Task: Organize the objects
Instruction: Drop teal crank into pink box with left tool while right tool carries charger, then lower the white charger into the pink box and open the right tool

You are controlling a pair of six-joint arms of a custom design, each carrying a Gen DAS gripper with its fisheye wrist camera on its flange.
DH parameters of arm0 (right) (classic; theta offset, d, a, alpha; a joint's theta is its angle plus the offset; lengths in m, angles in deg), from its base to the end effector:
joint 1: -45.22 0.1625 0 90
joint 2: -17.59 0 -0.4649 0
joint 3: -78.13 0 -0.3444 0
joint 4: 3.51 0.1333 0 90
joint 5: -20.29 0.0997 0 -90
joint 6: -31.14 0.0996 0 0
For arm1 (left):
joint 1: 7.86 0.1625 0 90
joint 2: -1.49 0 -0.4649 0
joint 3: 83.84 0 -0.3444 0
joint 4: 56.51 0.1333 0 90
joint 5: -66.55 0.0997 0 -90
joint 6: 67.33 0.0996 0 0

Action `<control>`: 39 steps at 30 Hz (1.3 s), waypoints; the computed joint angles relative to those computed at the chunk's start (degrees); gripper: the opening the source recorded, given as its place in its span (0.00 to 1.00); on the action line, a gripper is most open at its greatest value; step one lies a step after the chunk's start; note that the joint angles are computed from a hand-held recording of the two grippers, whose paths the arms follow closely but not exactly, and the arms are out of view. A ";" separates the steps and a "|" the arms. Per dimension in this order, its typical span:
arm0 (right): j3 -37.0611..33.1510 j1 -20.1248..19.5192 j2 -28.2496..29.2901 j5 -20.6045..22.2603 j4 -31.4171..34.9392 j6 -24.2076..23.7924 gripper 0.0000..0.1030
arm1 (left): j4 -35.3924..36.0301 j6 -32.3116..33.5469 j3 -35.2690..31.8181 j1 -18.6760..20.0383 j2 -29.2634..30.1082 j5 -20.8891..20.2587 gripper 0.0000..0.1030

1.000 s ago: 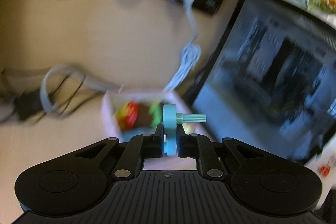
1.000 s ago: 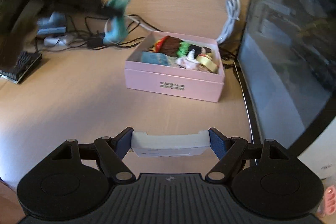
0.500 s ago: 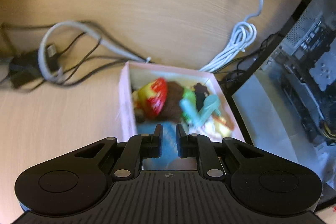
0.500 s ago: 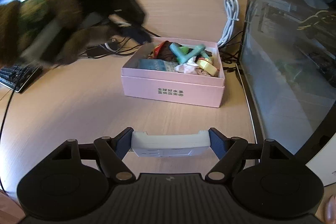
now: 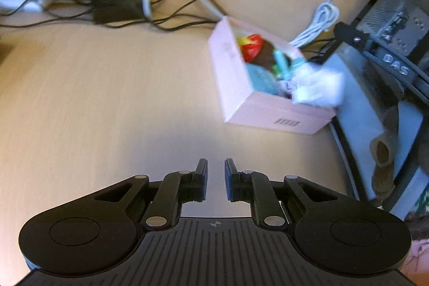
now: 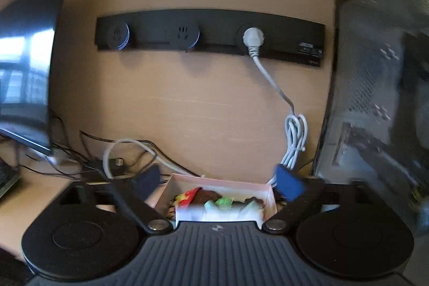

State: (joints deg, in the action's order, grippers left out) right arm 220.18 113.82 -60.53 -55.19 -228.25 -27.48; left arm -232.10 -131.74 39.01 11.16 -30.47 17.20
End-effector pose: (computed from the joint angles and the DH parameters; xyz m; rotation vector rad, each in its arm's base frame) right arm 0.0120 -0.4031 0.3705 0.8732 -1.9813 1.3506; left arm -0.3905 -0.3442 -0.0202 0.1979 2.6519 -0.8645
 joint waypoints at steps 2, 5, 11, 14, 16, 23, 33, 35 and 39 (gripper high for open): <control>0.00 1.21 1.06 -3.63 0.86 -0.46 0.95 | 0.60 -1.16 0.96 -0.18 -0.55 0.64 0.14; 3.11 -2.33 -2.44 -2.27 7.06 -2.09 0.95 | 1.04 -2.26 1.18 0.34 -0.53 0.69 0.14; 7.98 -10.64 -7.85 -4.48 12.73 -6.54 0.95 | -0.64 2.49 -2.30 1.25 2.21 -0.43 0.14; 8.54 -13.49 -9.07 -5.12 13.05 -6.55 0.95 | 0.01 7.57 -6.61 2.13 3.66 0.54 0.14; 8.62 -14.30 -8.92 -5.19 11.55 -6.94 0.95 | 0.47 11.82 -10.61 2.85 5.20 3.10 0.14; 6.13 -12.01 -6.10 -7.47 7.90 -6.06 0.95 | 17.48 16.90 -27.04 7.54 10.62 6.91 0.19; -3.92 -4.22 4.09 -20.61 7.83 -1.83 0.60 | 21.12 4.64 -21.90 8.48 8.06 9.97 0.83; -5.00 -3.00 4.26 -21.22 11.77 -1.77 0.60 | 21.37 2.41 -20.03 8.66 7.01 11.67 0.88; -5.43 -0.25 8.45 -22.99 7.75 -4.39 0.59 | 19.76 2.92 -17.90 9.72 5.56 13.12 0.94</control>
